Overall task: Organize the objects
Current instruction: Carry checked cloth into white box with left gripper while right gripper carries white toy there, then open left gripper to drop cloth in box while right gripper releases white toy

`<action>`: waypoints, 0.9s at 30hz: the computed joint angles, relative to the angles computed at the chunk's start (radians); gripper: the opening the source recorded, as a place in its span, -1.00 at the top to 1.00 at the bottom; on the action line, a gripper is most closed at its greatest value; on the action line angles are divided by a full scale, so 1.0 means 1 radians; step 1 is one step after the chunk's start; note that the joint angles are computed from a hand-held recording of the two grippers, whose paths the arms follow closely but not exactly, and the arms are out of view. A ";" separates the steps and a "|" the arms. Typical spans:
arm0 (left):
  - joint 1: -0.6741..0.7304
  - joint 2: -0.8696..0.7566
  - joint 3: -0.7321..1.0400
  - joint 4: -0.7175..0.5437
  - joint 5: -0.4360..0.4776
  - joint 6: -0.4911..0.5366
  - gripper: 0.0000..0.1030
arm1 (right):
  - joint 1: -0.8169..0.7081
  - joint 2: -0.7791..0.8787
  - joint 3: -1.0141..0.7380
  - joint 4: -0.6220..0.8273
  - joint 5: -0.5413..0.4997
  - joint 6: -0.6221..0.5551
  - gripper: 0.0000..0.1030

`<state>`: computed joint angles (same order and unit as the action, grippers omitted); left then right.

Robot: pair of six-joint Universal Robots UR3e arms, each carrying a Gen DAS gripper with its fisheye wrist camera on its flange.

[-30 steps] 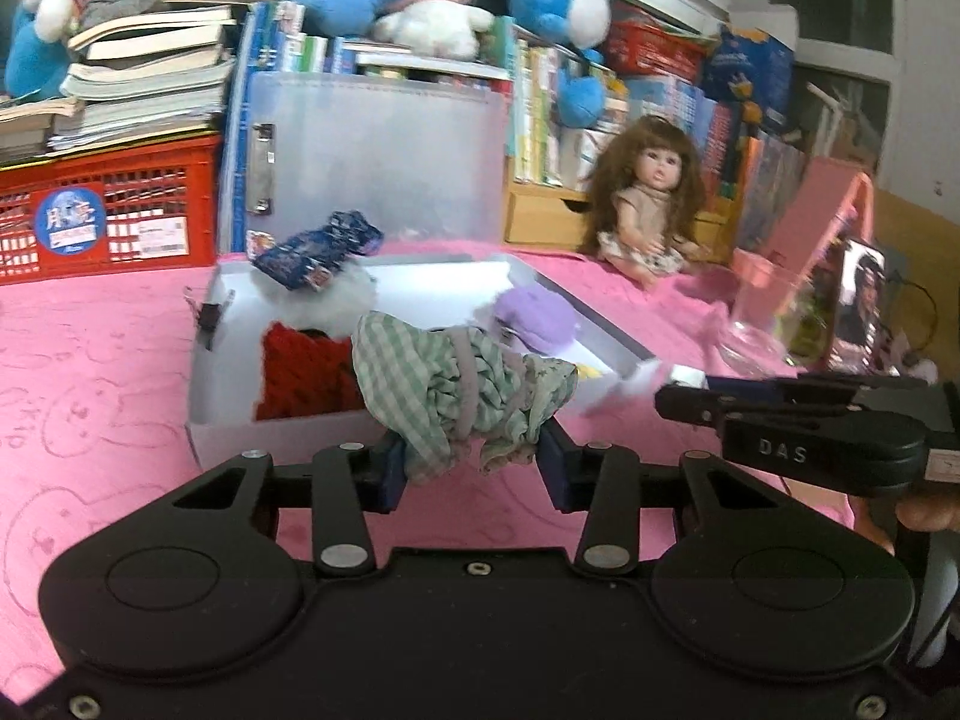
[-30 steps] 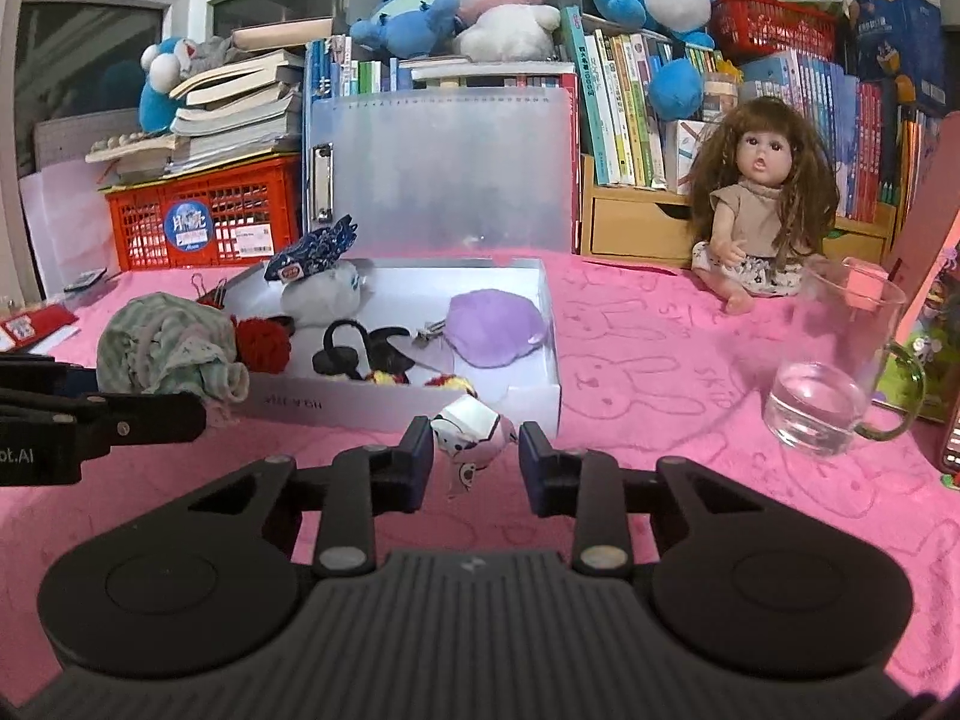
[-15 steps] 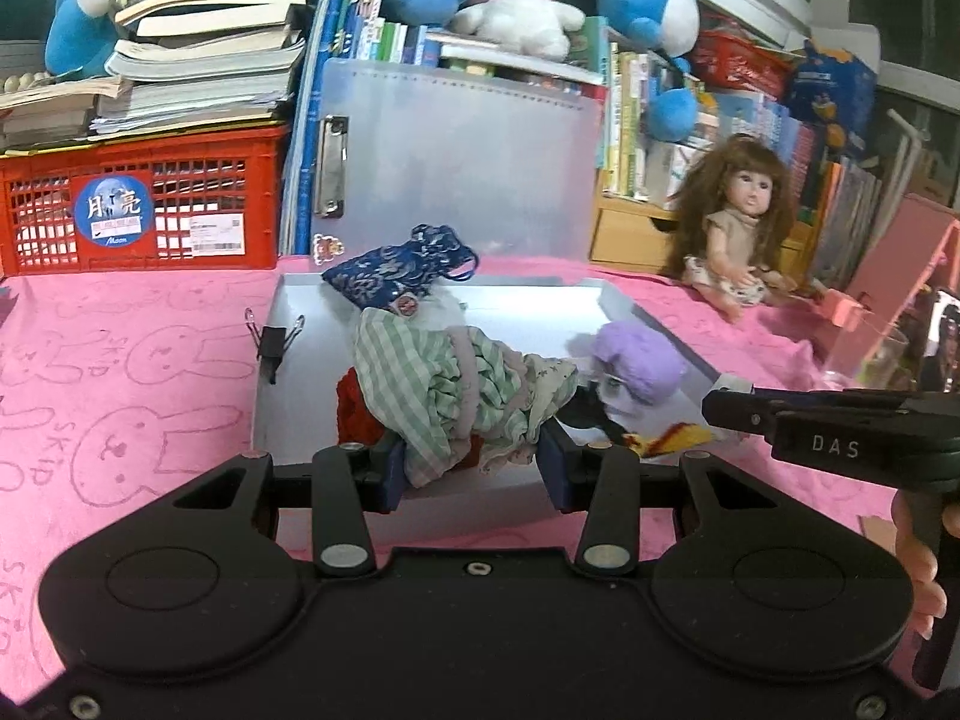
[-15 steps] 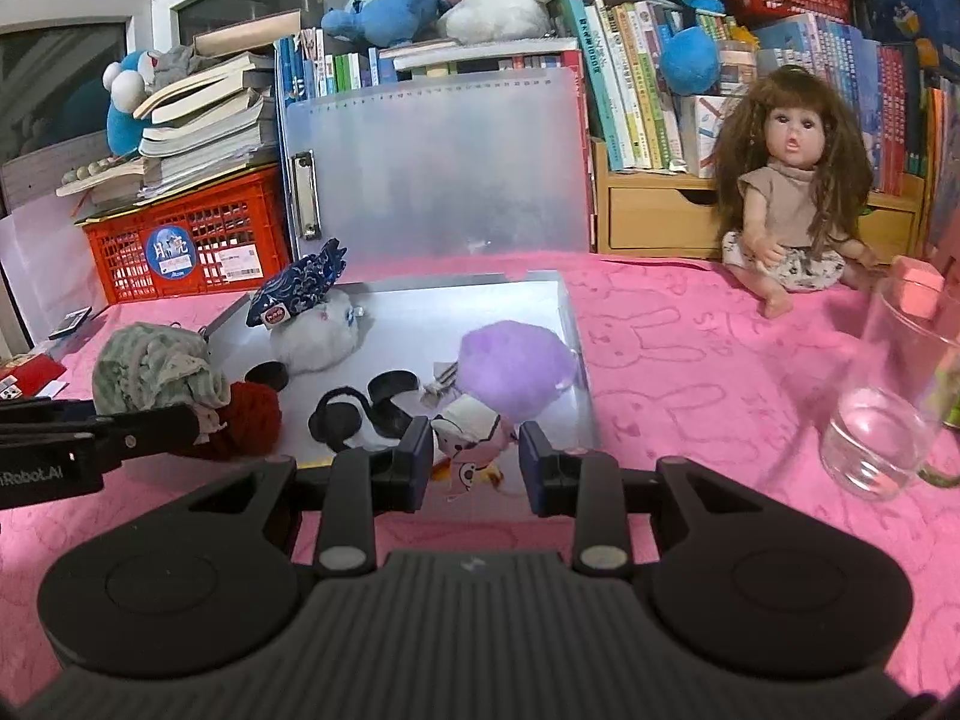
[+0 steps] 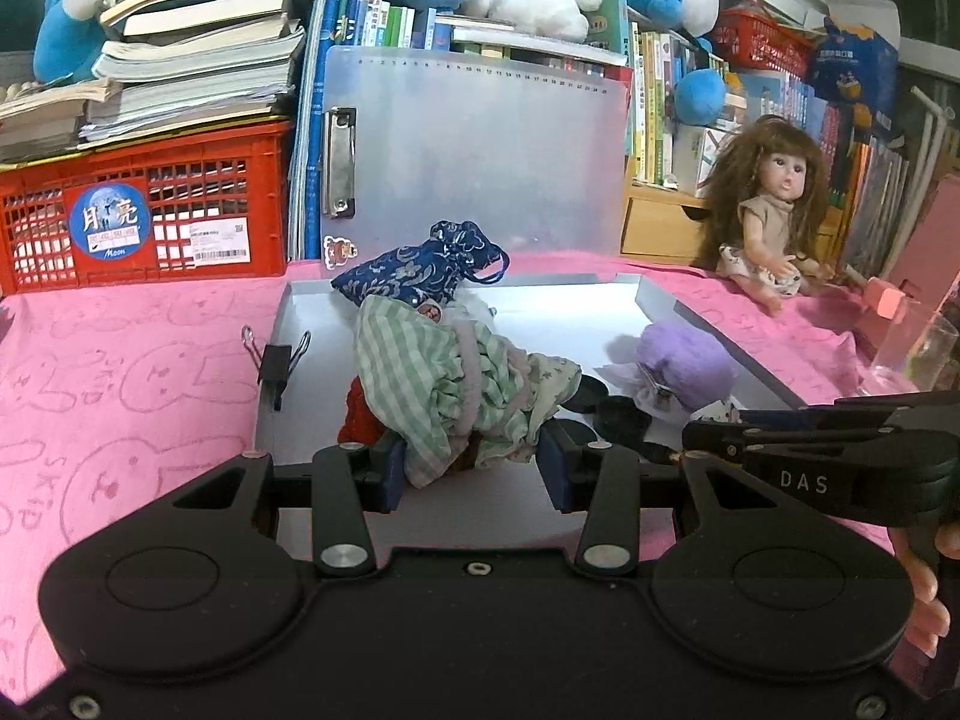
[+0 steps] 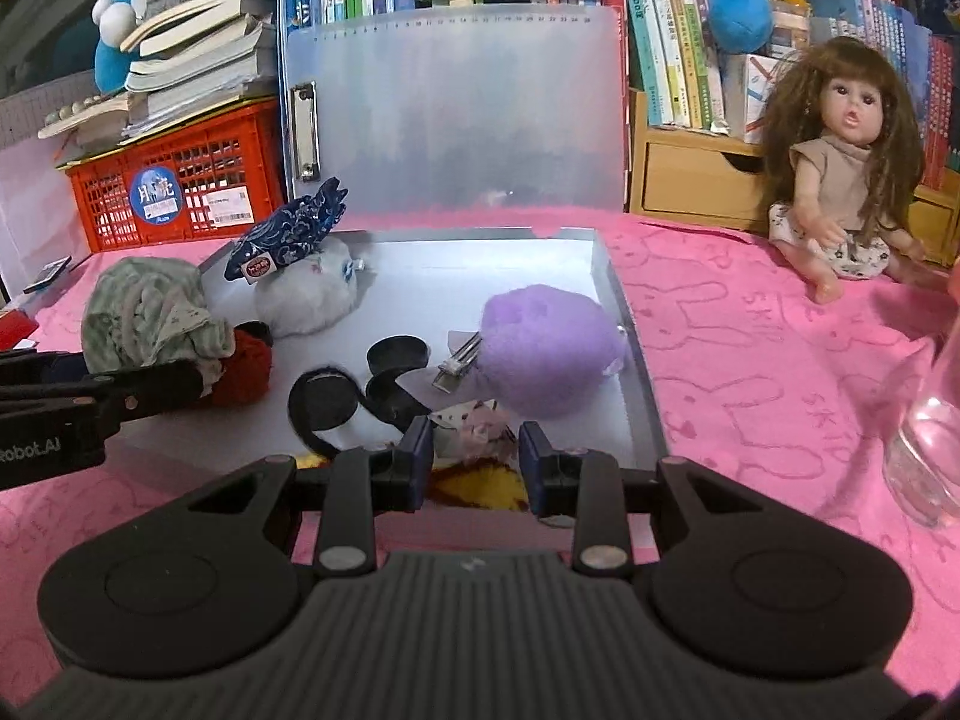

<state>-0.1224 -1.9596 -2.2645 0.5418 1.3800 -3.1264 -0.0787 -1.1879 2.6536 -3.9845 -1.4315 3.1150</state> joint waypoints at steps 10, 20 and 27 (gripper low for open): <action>-0.029 -0.113 0.225 -0.122 0.061 -0.004 0.20 | -0.007 -0.024 -0.153 0.212 0.022 0.052 0.31; -0.054 -0.181 0.321 -0.146 0.104 -0.015 0.15 | 0.008 0.007 -0.239 0.289 0.019 0.074 0.29; -0.049 -0.178 0.306 -0.138 0.097 -0.018 0.06 | 0.003 0.006 -0.225 0.274 0.034 0.086 0.20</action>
